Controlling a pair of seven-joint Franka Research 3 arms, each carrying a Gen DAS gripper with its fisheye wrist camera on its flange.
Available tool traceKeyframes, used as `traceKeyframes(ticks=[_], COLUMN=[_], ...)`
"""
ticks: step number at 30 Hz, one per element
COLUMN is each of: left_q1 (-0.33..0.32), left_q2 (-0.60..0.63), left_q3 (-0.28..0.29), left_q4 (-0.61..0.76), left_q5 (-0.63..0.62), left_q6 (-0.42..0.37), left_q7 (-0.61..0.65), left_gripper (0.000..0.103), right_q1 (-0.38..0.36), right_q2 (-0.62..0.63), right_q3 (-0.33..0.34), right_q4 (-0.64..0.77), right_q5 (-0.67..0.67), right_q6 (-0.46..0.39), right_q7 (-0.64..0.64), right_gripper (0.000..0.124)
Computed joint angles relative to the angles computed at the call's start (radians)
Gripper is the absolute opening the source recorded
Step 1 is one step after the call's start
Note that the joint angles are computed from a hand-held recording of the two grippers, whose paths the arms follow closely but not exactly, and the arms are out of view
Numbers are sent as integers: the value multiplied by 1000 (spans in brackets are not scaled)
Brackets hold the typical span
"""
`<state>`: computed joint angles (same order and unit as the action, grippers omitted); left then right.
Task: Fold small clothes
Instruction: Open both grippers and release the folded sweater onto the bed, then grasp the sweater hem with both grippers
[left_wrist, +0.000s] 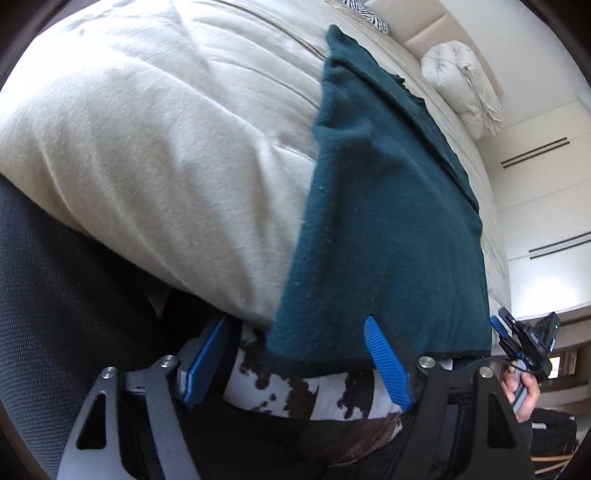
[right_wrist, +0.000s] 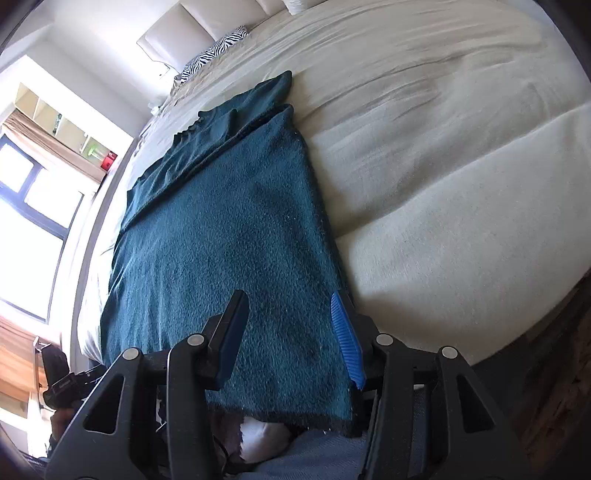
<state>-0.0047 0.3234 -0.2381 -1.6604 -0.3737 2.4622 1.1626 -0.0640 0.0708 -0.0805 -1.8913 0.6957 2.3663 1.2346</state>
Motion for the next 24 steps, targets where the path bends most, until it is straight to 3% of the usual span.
traceKeyframes(ticks=[3,8,19,24], left_q1=[2,33,34,18], left_q2=[10,13,-40,-60], left_q3=[-7,-34,-28,-15], left_q4=[3,-17,-71,-73], left_q5=[-11,-106,-188,-174], left_q6=[24,37,73,87], left_q7=[19,63,101,114], left_gripper=[73,50,14,8], right_q1=[-2,-8,-27,-28], right_q2=[-10,-22,-49,-63], right_q3=[-3,-11,-29,-32], right_q4=[-4,-11,-21,-18], right_q5=[-10,-24,-81,-157], right_q6=[-6,-21,-63,-93], right_q7=[4,8,27,59], right_gripper=[46,46,46,46])
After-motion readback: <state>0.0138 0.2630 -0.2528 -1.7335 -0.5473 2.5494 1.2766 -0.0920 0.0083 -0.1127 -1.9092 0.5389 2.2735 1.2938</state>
